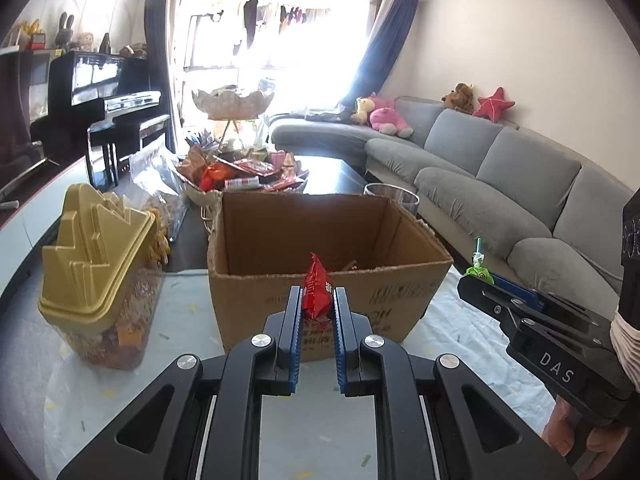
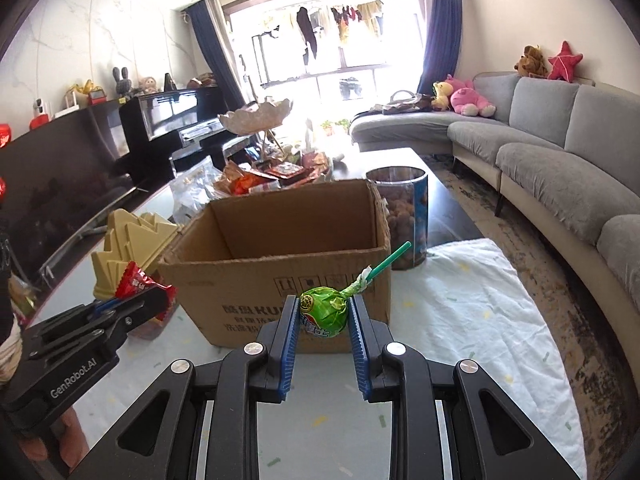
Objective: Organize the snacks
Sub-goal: 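Carry the red candy and lollipop over the KUPOH box and release them inside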
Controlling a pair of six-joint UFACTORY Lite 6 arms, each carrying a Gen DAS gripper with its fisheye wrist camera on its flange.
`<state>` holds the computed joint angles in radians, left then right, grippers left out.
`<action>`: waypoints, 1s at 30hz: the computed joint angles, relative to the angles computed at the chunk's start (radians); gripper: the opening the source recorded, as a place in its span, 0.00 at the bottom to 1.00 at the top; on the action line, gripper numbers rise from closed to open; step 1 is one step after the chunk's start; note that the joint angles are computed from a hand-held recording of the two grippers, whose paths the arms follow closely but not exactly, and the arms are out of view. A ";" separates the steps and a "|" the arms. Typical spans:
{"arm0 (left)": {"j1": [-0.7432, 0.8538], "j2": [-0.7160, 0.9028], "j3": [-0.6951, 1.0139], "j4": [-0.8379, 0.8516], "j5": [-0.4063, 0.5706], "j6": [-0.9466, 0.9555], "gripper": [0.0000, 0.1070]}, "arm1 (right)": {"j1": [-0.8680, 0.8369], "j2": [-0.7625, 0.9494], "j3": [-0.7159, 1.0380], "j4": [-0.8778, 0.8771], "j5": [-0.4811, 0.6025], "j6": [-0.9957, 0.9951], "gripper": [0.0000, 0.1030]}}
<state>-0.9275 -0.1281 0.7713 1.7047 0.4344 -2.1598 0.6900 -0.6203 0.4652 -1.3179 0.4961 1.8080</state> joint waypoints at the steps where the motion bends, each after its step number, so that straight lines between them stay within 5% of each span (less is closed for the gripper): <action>1: 0.004 -0.005 0.007 0.005 0.006 0.004 0.14 | -0.005 0.008 0.022 0.002 -0.012 -0.015 0.25; 20: 0.209 0.221 0.391 -0.308 -0.173 0.491 0.14 | -0.221 0.371 0.445 0.125 -0.249 -0.377 0.25; 30: 0.249 0.386 0.549 -0.504 -0.204 0.707 0.15 | -0.338 0.537 0.558 0.608 -0.333 -0.894 0.25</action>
